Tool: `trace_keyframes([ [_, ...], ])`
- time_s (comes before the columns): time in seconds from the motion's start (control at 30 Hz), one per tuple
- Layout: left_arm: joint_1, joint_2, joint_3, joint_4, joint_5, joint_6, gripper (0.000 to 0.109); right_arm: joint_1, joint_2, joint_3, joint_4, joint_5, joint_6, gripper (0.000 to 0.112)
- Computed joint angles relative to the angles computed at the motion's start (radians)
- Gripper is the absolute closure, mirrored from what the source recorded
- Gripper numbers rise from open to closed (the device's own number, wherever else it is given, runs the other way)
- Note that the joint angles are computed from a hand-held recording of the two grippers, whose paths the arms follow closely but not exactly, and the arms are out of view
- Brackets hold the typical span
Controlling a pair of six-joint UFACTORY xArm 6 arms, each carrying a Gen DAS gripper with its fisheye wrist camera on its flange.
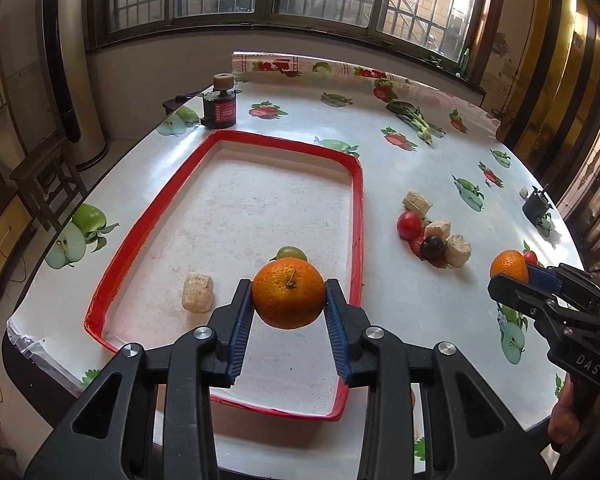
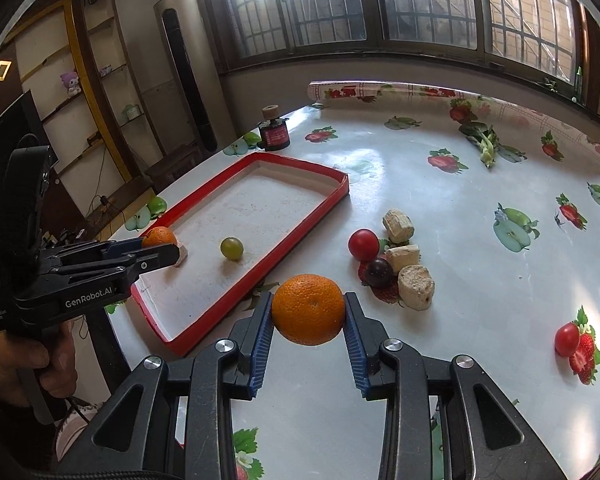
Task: Organize fruits
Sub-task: 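Carry the oranges into the red tray and open both tools to release them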
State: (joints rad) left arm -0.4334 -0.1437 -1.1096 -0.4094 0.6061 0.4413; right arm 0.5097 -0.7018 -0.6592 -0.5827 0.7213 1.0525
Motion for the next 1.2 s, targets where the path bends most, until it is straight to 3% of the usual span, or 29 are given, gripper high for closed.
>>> trace_keyframes([
  [0.73,0.062,0.184,-0.186,0.052,0.019,-0.041,0.076,-0.110,0.318,-0.193,0.148,-0.209,-0.212,0.078],
  [1.2,0.061,0.351,-0.360,0.119,0.080,-0.109,0.076,-0.171,0.585,-0.388,0.322,-0.238,-0.427,0.078],
])
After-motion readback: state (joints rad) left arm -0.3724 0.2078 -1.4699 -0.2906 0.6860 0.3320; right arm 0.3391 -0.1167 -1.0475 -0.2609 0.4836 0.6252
